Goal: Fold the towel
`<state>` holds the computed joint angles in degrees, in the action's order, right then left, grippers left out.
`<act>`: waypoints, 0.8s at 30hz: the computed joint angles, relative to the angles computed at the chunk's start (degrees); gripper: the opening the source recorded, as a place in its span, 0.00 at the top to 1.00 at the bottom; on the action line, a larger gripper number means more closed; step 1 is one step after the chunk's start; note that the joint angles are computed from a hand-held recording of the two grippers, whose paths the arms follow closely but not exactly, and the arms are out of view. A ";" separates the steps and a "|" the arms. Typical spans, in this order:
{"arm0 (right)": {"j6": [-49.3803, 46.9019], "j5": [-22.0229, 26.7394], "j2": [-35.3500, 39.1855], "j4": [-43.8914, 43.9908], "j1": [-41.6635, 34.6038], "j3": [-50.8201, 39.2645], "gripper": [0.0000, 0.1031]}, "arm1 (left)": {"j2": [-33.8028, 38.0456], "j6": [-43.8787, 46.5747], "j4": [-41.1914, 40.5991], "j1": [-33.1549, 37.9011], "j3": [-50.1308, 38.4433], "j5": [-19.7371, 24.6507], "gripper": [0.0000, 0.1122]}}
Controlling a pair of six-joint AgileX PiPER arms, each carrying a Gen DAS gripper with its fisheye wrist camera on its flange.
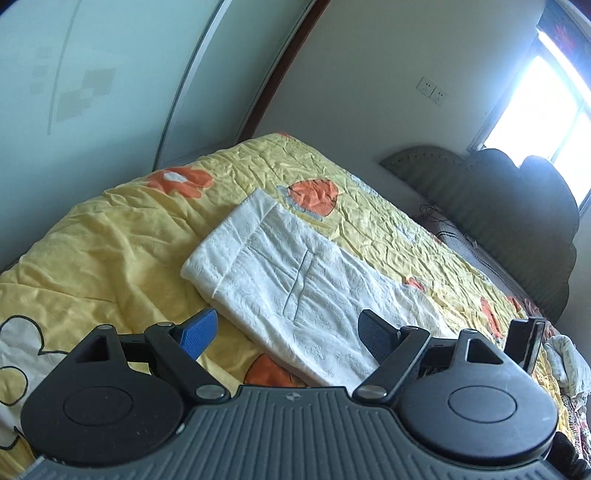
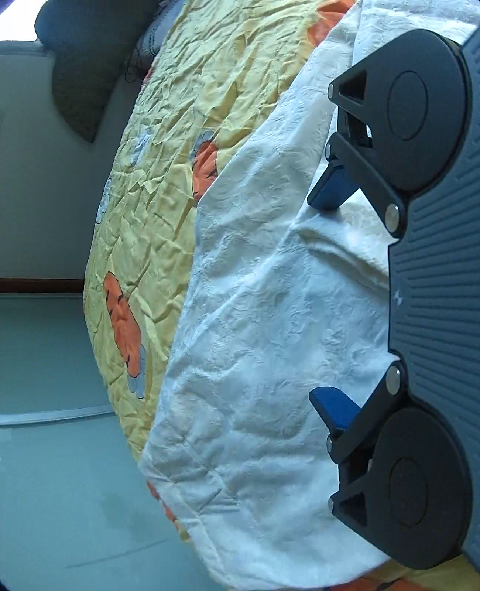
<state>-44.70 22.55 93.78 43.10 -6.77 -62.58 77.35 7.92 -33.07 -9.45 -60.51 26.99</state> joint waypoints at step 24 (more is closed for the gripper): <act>-2.38 -5.05 1.92 -8.18 21.10 -1.84 0.63 | 14.51 2.90 -41.94 18.83 -1.80 15.58 0.18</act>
